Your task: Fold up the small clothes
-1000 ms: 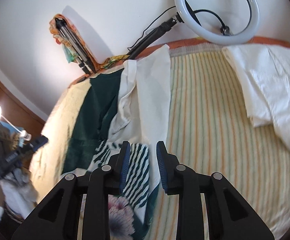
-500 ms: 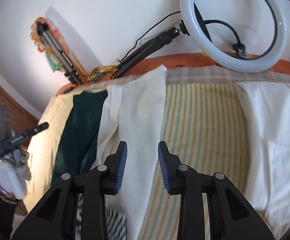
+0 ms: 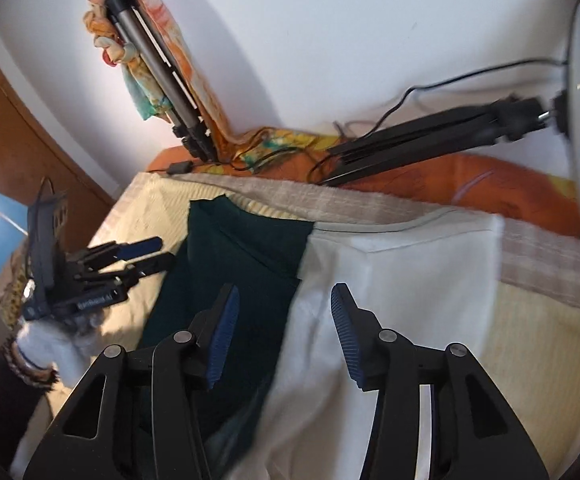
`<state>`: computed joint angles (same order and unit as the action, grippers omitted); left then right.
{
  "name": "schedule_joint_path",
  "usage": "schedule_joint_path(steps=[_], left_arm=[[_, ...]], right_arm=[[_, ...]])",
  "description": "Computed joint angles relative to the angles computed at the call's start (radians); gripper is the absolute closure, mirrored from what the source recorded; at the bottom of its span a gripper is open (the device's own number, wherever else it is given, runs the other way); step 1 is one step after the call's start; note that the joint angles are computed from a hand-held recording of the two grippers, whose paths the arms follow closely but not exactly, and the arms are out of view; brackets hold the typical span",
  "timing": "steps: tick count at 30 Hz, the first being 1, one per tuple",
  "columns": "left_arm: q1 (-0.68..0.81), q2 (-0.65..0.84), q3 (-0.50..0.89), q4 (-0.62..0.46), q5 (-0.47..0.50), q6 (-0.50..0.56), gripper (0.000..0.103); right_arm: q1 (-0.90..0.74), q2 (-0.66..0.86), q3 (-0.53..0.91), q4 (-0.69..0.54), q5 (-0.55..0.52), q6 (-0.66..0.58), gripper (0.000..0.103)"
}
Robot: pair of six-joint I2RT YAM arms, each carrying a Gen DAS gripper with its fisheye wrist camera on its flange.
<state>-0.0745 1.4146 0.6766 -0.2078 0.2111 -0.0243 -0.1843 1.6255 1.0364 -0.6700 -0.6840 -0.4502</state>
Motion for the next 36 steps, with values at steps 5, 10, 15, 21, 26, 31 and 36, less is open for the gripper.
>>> schedule_joint_path(steps=[5,10,15,21,26,31,36], left_arm=[[0.018,0.030,-0.013,0.044,0.029,0.003,0.056],[0.028,0.032,-0.006,0.042,0.047,0.001,0.056],[0.031,0.028,-0.012,0.051,0.045,0.003,0.056],[0.015,0.040,-0.005,0.075,0.012,0.005,0.056],[0.011,0.113,0.075,0.060,0.017,-0.016,0.056],[0.008,0.188,0.154,0.048,0.054,-0.067,0.056],[-0.068,0.249,0.177,0.073,-0.065,-0.040,0.080]], right_arm=[[0.038,0.063,0.025,0.048,-0.079,0.072,0.057],[0.136,0.058,0.018,0.112,0.021,0.089,0.057],[0.227,0.064,-0.009,0.149,0.237,0.028,0.060],[0.237,-0.001,-0.100,0.234,0.315,-0.002,0.102],[0.198,-0.034,-0.113,0.270,0.282,0.045,0.097],[0.108,-0.062,-0.018,0.115,0.119,0.000,0.090],[-0.076,-0.035,0.075,0.034,0.057,-0.044,0.089]])
